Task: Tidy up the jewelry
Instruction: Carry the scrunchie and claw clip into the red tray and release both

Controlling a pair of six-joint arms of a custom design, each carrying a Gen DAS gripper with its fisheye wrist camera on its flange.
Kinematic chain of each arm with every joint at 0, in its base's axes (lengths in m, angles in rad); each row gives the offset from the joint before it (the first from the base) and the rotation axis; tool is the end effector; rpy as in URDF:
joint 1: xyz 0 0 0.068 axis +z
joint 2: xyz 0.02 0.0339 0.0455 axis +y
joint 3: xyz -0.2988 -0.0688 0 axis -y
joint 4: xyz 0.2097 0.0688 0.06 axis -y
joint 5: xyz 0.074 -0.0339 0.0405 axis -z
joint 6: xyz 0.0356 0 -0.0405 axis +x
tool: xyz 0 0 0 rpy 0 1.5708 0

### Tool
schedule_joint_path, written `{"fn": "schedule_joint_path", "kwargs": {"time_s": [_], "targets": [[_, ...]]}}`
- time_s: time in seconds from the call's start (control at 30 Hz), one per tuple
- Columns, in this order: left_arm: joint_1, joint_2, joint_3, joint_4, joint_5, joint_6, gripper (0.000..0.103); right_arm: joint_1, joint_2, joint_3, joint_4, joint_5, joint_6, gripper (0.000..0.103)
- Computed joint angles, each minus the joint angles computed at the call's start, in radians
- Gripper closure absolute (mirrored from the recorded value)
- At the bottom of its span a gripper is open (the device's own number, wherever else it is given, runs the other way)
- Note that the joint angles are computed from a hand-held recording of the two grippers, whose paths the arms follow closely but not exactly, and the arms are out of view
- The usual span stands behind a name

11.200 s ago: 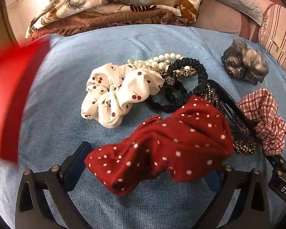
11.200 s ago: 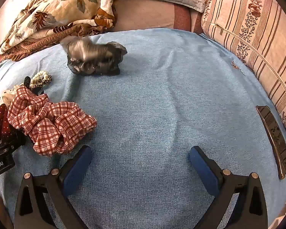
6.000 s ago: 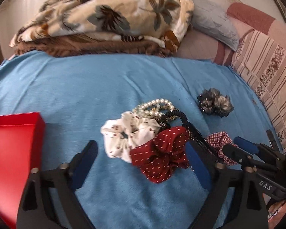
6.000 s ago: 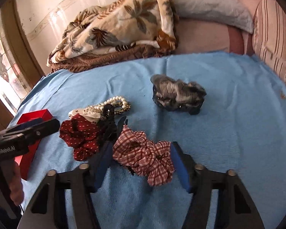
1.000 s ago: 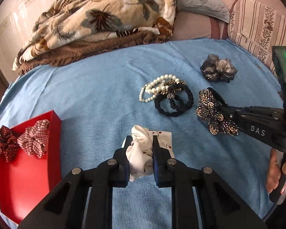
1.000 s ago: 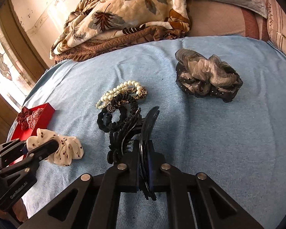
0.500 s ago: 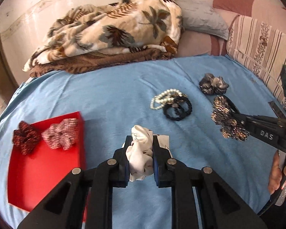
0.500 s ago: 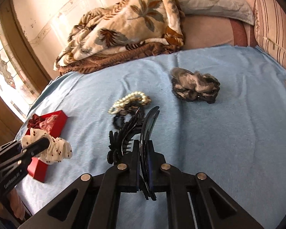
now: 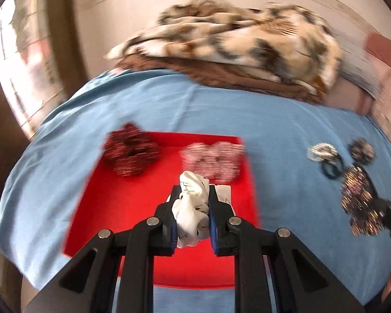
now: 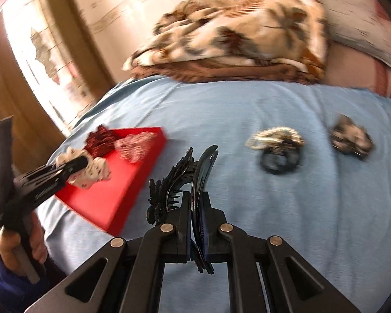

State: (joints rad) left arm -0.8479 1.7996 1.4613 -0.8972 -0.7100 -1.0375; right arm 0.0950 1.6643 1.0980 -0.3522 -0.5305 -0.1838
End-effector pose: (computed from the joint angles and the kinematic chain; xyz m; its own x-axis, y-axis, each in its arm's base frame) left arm 0.2415 -0.2387 0.2961 -0.6851 -0.2105 -0.6973 -0.3210 0.9466 0.0296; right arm 0.3175 0.0483 0.2659 -0.7070 -0.2257 -0.6703 -0.5256 0.8018 0.2844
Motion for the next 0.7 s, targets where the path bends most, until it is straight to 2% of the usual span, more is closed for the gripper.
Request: {"fn": "schedule_joint_path", "kwargs": {"time_s": [0.3, 0.5, 0.7], "targets": [[0.103, -0.144, -0.207, -0.034, 0.014, -0.133, 0.085, 0.286, 0.02, 0.07, 0.007, 0.074, 0.1, 0.096], [0.145, -0.211, -0.302, 0.036, 0.049, -0.136, 0.085, 0.42, 0.093, 0.123, 0.019, 0.132, 0.133, 0.096], [0.184, -0.211, -0.336, 0.063, 0.085, -0.14, 0.085, 0.463, 0.169, 0.13, 0.037, 0.176, 0.146, 0.096]]}}
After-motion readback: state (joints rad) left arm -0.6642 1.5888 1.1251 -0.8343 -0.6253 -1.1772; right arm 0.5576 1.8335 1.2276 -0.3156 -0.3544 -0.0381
